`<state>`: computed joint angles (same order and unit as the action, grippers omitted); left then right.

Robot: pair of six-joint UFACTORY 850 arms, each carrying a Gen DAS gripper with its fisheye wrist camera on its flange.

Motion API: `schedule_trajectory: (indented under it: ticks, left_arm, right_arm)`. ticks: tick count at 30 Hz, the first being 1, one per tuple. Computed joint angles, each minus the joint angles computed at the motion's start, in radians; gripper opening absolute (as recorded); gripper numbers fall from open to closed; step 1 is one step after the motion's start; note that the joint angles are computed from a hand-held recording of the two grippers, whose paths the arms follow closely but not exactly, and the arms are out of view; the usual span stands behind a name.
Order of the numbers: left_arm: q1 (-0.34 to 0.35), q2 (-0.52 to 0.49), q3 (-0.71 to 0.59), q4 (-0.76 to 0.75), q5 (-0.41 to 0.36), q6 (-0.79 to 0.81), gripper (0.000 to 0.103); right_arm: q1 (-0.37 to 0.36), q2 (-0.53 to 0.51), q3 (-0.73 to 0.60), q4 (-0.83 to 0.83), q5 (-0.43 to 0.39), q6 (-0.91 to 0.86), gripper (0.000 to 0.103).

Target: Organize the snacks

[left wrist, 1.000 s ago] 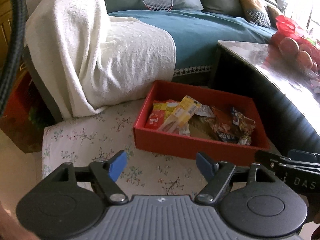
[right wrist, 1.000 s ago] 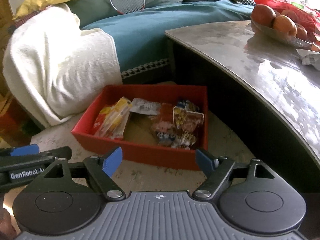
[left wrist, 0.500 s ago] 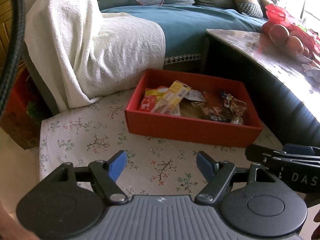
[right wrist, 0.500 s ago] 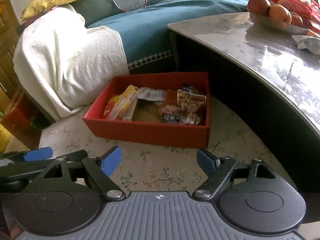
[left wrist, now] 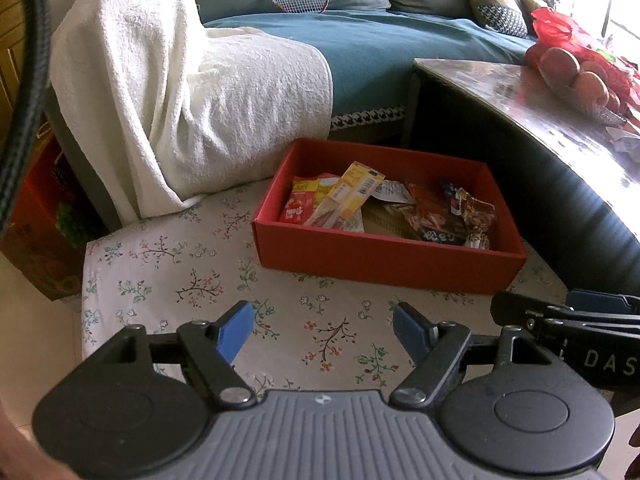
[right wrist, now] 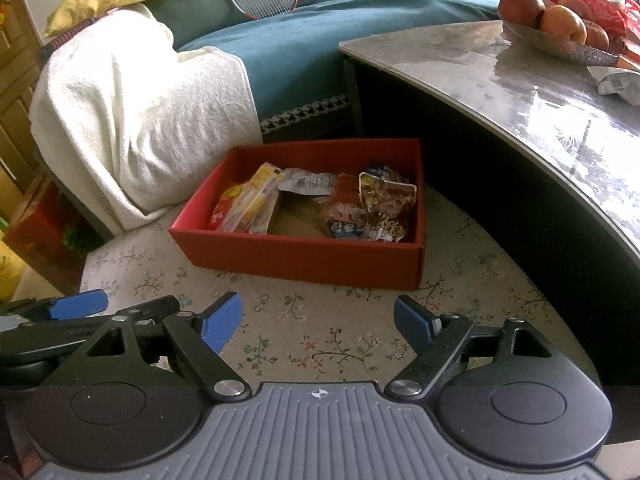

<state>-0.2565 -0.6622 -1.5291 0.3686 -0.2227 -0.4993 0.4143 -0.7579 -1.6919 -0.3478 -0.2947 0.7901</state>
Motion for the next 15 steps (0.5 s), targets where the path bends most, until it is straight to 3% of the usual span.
schedule_trajectory:
  ticks: [15]
  left_arm:
    - [-0.002, 0.002, 0.004, 0.063, 0.005, -0.061, 0.071]
  right_arm:
    - [0.0, -0.001, -0.002, 0.023, 0.003, -0.023, 0.088]
